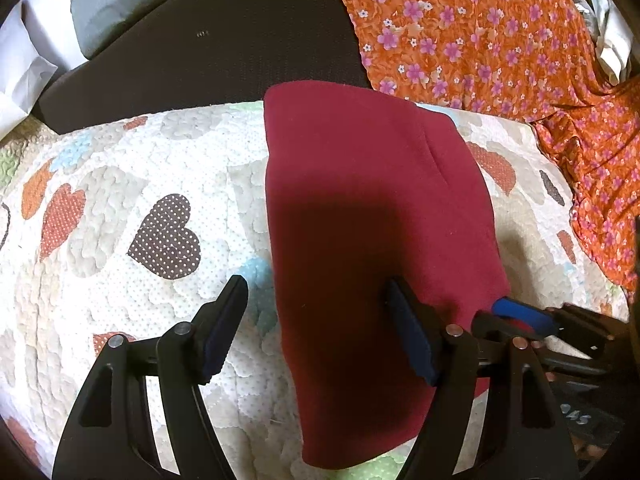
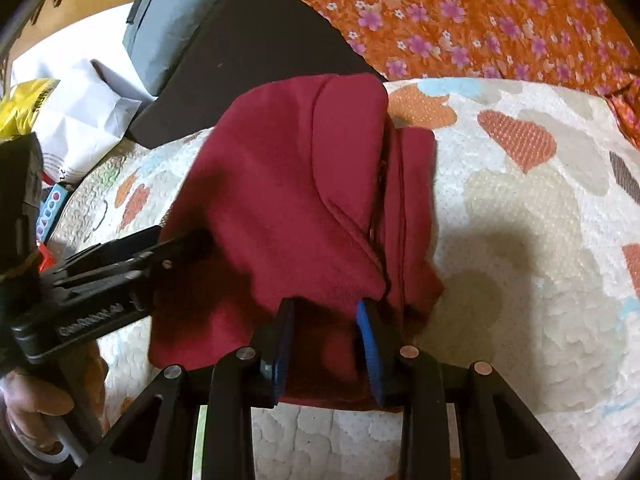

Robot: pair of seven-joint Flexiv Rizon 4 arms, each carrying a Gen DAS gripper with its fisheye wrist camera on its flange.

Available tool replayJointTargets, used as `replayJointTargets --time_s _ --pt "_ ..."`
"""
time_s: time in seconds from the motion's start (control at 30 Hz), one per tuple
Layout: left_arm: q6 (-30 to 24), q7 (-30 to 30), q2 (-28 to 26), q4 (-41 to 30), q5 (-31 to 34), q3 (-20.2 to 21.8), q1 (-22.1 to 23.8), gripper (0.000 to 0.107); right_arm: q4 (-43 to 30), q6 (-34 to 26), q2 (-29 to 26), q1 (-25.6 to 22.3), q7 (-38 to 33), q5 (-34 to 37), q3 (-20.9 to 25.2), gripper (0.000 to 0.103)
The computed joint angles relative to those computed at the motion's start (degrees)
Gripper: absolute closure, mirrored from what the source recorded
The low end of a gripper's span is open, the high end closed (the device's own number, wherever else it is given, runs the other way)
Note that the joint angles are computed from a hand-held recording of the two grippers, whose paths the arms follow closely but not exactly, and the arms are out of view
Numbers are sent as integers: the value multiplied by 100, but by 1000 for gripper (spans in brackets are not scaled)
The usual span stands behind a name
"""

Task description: Fold small clothes

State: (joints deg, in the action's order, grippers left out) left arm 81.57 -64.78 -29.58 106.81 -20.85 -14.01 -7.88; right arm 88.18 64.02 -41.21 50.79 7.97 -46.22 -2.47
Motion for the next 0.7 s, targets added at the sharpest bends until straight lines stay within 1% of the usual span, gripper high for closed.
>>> replayJointTargets --time_s 0.07,0.13,0.17,0.2,0.27,0.33,0.37,0.43,0.47,0.5,0.53,0.57,0.6,0.67,0.7 --pt "-11 26 0 1 -76 -90 78 34 193 319 144 118 411 -353 -291 72" --pt "-36 77 3 13 -206 -223 193 34 470 761 330 280 1196 -988 -748 71" --pt "-44 98 7 21 -266 -272 235 34 519 853 373 296 1466 -1259 -864 68" --pt "-46 108 11 26 -326 -308 267 34 537 870 402 300 1678 -1484 -941 64" --pt "80 171 29 94 -529 -502 413 34 533 802 426 262 2031 -1776 -998 59" --pt "166 226 30 130 -704 -673 548 34 500 854 387 121 2261 -1927 -942 59" --pt "155 245 26 130 -777 -733 606 34 458 928 337 12 2316 -1955 -877 59" --pt "69 219 5 83 -821 -683 579 34 350 1033 212 -160 2393 -2068 -786 59" --pt "19 192 -8 58 -826 -632 544 34 268 1039 127 -242 2326 -2055 -717 59" --pt "-27 174 -24 38 -822 -582 507 34 185 1107 36 -304 2261 -2076 -689 59" --pt "-50 174 -37 25 -818 -552 479 34 129 1206 -24 -301 2305 -2205 -759 59" --pt "-53 184 -45 23 -807 -526 453 34 75 1267 -70 -261 2367 -2407 -875 66" --pt "-48 188 -52 14 -776 -486 412 34 26 1181 -103 -278 2196 -2415 -822 71" --pt "-54 213 -62 -14 -707 -428 350 34 -52 613 -102 -277 1537 -2081 -552 78" --pt "-42 223 -62 -14 -689 -417 335 34 -67 505 -89 -265 1443 -2031 -516 82"
